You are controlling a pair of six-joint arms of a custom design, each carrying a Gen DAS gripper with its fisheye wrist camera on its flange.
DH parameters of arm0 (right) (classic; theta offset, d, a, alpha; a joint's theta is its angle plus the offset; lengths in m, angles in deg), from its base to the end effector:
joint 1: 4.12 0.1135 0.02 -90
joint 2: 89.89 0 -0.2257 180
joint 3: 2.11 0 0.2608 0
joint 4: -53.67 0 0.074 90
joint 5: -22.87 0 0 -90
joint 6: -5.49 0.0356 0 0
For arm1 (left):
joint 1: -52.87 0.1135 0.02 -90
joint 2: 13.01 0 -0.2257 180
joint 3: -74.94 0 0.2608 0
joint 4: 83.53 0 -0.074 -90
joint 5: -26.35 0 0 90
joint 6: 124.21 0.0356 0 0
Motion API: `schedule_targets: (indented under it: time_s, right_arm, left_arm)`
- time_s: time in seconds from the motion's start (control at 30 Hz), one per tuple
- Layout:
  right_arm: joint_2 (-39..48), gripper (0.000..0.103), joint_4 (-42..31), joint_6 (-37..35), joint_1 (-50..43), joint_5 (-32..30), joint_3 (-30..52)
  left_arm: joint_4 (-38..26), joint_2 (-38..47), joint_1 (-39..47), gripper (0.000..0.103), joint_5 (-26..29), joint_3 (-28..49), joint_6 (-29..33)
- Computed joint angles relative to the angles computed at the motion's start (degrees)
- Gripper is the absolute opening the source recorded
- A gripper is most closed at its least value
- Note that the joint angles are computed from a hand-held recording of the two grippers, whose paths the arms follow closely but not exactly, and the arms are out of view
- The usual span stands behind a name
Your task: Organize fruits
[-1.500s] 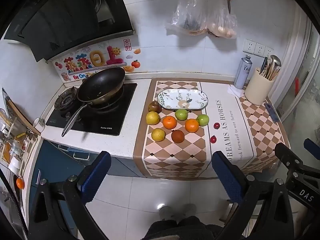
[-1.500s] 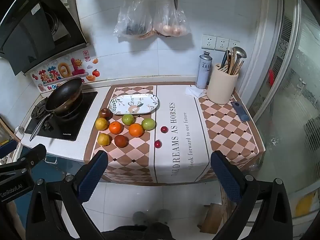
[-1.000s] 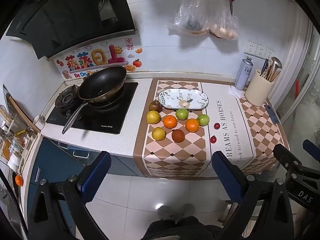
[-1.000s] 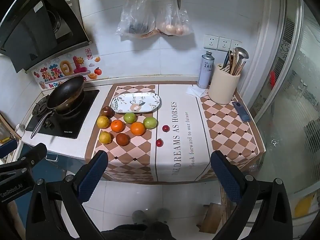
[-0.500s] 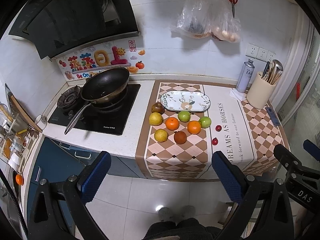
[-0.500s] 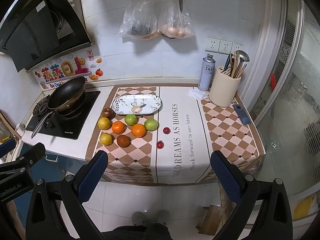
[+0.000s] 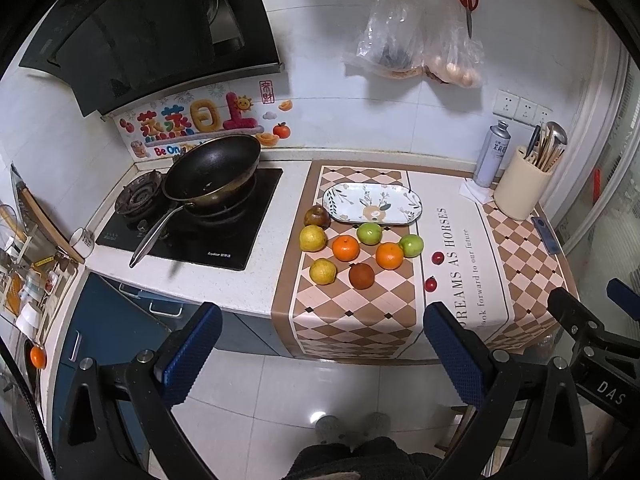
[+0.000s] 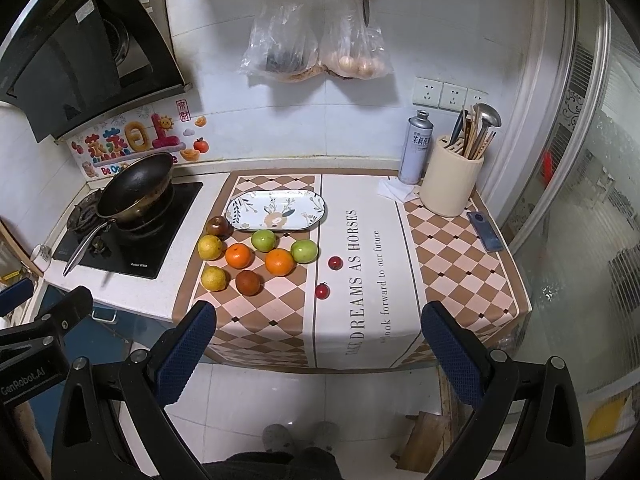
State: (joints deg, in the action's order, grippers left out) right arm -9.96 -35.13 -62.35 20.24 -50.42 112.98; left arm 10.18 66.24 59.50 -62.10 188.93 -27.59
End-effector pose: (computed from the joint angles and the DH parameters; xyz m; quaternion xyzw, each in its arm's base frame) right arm 0.2391 0.0970 0.3989 0.0273 0.9407 -0.0049 0.3381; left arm 0.2587 0.0291 0.3980 0.0044 0.9441 0.0253 0.3285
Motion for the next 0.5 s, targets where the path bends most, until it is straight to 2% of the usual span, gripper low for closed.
schedule_targets:
  time_s: [0.1, 0.2, 0.43, 0.5]
  right_arm:
    - [0.38, 0.103, -0.01, 0.04, 0.08, 0.01, 0.43]
    - [0.64, 0.103, -0.05, 0.14, 0.32, 0.11, 0.71]
    - [1.06, 0.103, -0.33, 0.87, 1.7, 0.75, 1.1]
    - [1.27, 0.103, -0.35, 0.86, 1.67, 0.74, 1.32]
  left_arm:
    - [-0.75, 1.22, -0.02, 0.103, -0.14, 1.87, -0.22]
    - [1.43, -2.5, 0.13, 0.103, 0.0, -3.66, -0.07]
    - [1.24, -3.2, -0.63, 0.103, -0.58, -3.65, -0.92]
    - [2.94, -3.66, 1.69, 0.103, 1.1, -6.17, 0.56]
